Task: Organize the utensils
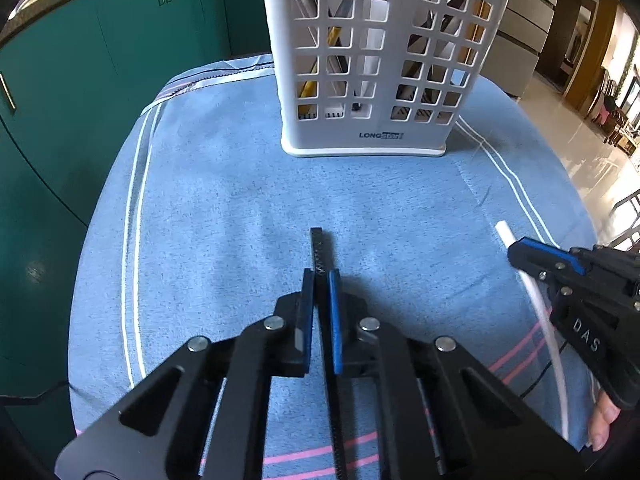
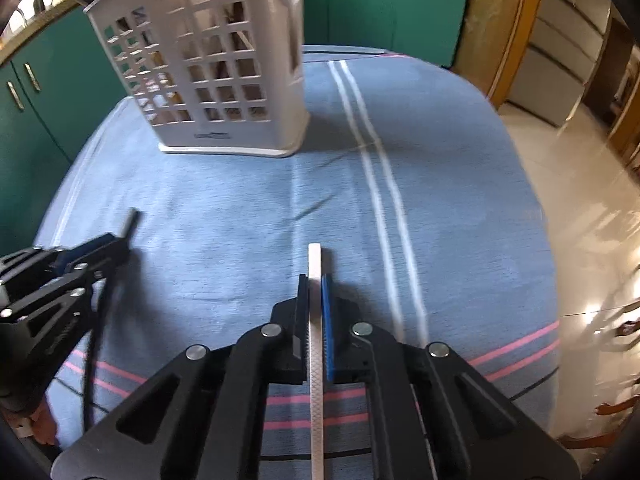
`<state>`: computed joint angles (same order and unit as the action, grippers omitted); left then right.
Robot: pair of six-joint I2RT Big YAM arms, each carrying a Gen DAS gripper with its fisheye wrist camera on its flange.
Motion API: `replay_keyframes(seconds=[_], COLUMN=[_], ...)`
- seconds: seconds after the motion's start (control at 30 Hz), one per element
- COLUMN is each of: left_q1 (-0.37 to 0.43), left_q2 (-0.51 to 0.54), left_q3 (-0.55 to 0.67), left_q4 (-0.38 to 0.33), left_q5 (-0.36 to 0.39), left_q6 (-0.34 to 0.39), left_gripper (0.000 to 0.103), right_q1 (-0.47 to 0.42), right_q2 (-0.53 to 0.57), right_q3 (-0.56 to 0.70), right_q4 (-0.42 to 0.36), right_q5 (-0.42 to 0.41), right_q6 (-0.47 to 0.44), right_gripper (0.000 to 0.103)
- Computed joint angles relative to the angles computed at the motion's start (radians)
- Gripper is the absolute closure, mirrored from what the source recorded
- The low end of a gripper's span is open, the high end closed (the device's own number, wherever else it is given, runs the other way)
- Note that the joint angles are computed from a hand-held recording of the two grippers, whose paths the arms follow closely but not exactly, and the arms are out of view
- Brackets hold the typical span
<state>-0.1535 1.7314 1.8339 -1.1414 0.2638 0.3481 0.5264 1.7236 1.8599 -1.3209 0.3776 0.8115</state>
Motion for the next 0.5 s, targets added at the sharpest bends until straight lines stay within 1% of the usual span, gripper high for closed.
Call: replay_keyframes(seconds=[0.13, 0.23, 0.27, 0.33, 0.4, 0.43, 0.5], left_q1=[0.004, 0.007, 0.007, 0.005, 0.001, 0.000, -0.005], left_q2=[-0.010, -0.006, -0.006, -0.004, -0.004, -0.001, 0.005], left_q3=[-0.007, 0.000, 0.000, -0.001, -0.001, 0.002, 0.009], left_q4=[-0.003, -0.016, -0.018, -0.023, -0.023, -0.027, -0.032], left_q5=[0.016, 0.010, 0.004, -0.004, -0.007, -0.006, -0.013], left_q6=[-0.017, -0.016, -0.010, 0.010, 0.029, 0.034, 0.044], left_gripper=[0.096, 0.096, 0.093, 0.082, 0.077, 0.074, 0.071], right_q1=[-0.001, -0.008, -0.011, -0.013, -0.010, -0.009, -0.005], right_q2=[-0.027, -0.021, -0.023, -0.016, -0.003, 0.001, 0.019], right_q3=[-0.034, -0.024, -0.027, -0.013, 0.010, 0.014, 0.039], right_q4=[0.066, 0.045, 0.050, 0.027, -0.004, -0.010, -0.038], right_q5=[-0.035, -0.051, -0.055, -0.052, -0.036, -0.031, -0.015], right_q6=[-0.003, 0.000, -0.003, -0.011, -0.017, -0.022, -0.031], right_gripper=[0.096, 0.096, 0.096, 0.091, 0.081, 0.081, 0.081])
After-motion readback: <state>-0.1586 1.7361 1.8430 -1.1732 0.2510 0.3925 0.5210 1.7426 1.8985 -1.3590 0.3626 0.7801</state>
